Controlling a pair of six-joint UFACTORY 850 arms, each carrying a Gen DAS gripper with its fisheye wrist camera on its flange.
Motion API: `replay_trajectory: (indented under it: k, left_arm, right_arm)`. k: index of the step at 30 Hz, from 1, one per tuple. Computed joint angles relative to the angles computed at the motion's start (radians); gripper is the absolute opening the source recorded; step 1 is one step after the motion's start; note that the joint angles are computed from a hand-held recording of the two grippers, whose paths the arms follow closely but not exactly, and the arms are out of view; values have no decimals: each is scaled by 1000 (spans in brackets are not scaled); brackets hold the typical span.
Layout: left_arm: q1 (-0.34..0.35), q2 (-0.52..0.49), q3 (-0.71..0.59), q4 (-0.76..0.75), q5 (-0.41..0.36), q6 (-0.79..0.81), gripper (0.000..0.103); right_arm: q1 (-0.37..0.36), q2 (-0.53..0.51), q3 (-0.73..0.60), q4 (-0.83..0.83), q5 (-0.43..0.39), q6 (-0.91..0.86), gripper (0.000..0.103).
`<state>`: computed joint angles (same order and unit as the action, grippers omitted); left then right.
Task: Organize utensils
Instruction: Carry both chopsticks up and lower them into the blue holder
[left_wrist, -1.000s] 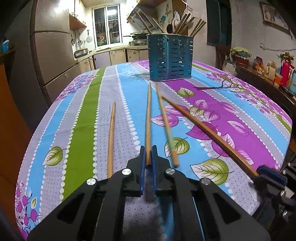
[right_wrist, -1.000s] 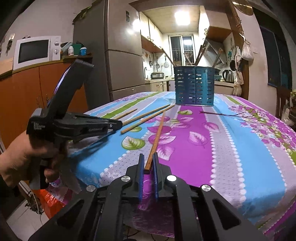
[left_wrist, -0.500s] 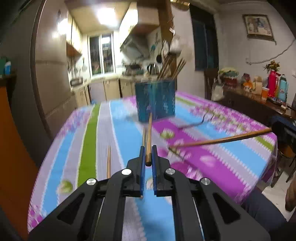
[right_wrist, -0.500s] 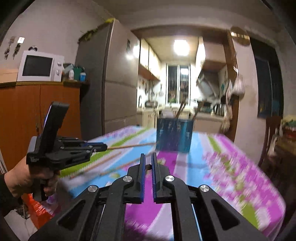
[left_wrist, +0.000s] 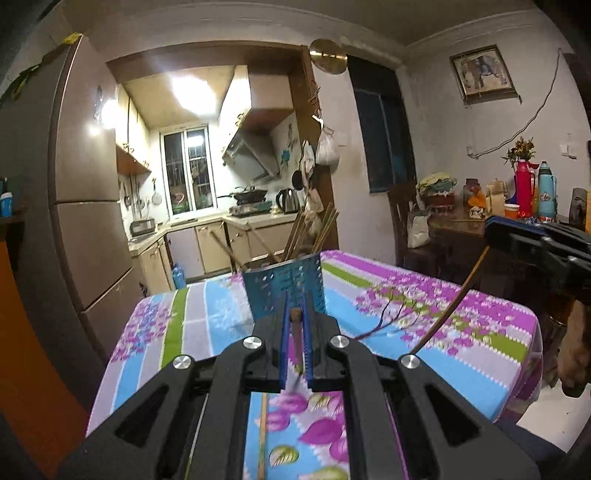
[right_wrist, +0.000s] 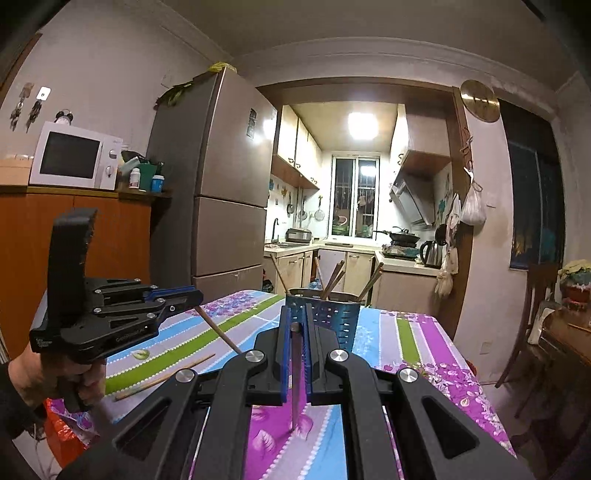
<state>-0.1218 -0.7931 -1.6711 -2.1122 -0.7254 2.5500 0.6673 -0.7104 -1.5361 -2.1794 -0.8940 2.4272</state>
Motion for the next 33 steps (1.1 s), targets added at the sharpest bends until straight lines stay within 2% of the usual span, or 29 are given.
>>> replay_trajectory:
  k: [8,16,23,33]
  left_arm:
    - [-23,-30,-86,8,-24,-49,5]
    - [-34,-87,-224,109,23,-215,5]
    - [-34,-132,-362,195,87,-373,5]
    - [-41,-169,-501,285,132,-500,5]
  right_arm:
    - [-63,14,-40,-38,110,1,7]
    - [-104,6,-94,-77,198,12,7]
    - [-157,-33,-221,-41,316,-40,7]
    - [-204,-94,-415,88,389,-221,7]
